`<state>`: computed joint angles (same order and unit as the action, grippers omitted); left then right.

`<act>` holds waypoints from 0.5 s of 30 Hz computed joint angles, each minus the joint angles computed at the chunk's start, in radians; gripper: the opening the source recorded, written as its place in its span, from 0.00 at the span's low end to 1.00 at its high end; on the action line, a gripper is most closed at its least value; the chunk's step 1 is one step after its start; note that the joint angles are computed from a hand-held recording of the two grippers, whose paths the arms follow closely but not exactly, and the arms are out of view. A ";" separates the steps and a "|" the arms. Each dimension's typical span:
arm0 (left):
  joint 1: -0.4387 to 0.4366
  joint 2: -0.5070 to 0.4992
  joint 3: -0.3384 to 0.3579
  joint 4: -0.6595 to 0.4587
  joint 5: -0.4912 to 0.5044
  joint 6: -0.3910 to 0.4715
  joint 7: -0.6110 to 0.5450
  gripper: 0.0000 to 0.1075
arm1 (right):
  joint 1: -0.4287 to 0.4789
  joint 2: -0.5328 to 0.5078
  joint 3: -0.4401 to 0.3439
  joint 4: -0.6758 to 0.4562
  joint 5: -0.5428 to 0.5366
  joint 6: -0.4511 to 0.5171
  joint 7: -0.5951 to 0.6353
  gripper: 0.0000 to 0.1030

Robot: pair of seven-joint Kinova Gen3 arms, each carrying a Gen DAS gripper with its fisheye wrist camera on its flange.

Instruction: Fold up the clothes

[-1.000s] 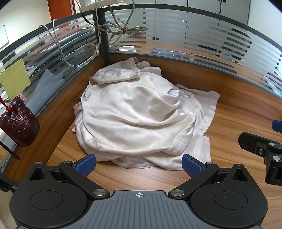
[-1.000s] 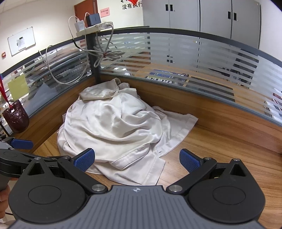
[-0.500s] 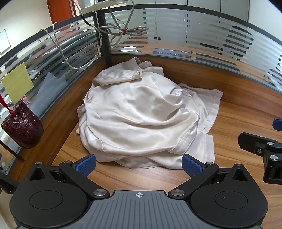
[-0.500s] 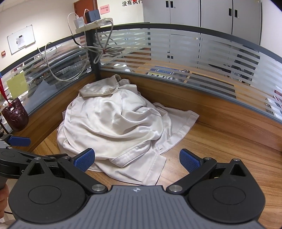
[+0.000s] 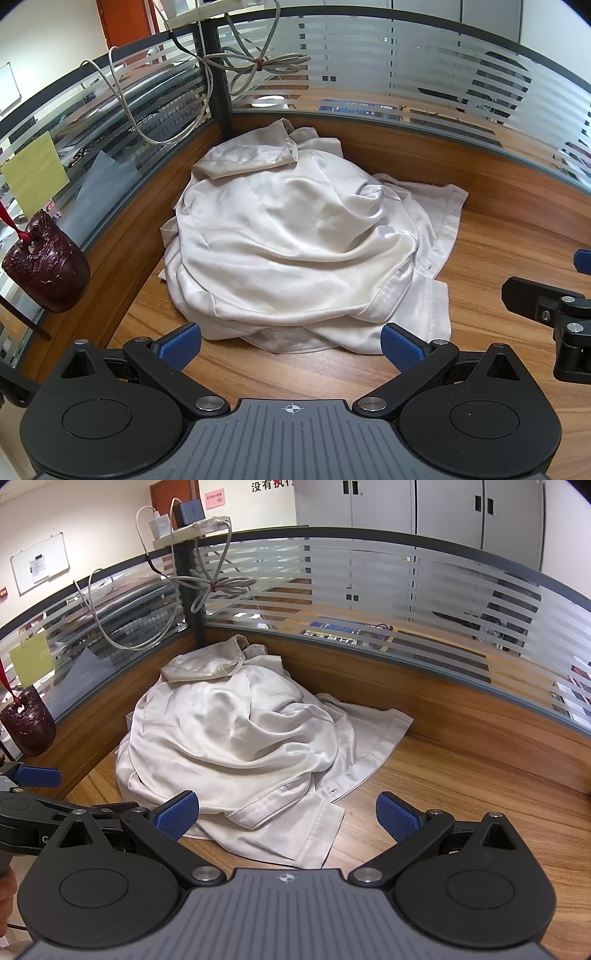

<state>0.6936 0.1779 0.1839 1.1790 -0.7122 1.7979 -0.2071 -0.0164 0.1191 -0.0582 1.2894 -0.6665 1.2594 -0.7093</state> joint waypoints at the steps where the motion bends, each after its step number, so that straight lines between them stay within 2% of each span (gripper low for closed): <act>1: 0.000 0.000 0.000 -0.001 0.001 0.001 0.001 0.96 | -0.001 0.001 0.000 -0.001 0.001 0.000 -0.002 1.00; 15: -0.011 0.001 -0.002 -0.005 0.013 0.003 -0.002 0.96 | -0.005 -0.002 0.000 0.004 0.012 -0.008 -0.008 1.00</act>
<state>0.6824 0.1789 0.1818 1.1738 -0.6990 1.8007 -0.2090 -0.0214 0.1168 -0.0579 1.2934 -0.6541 1.2517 -0.7173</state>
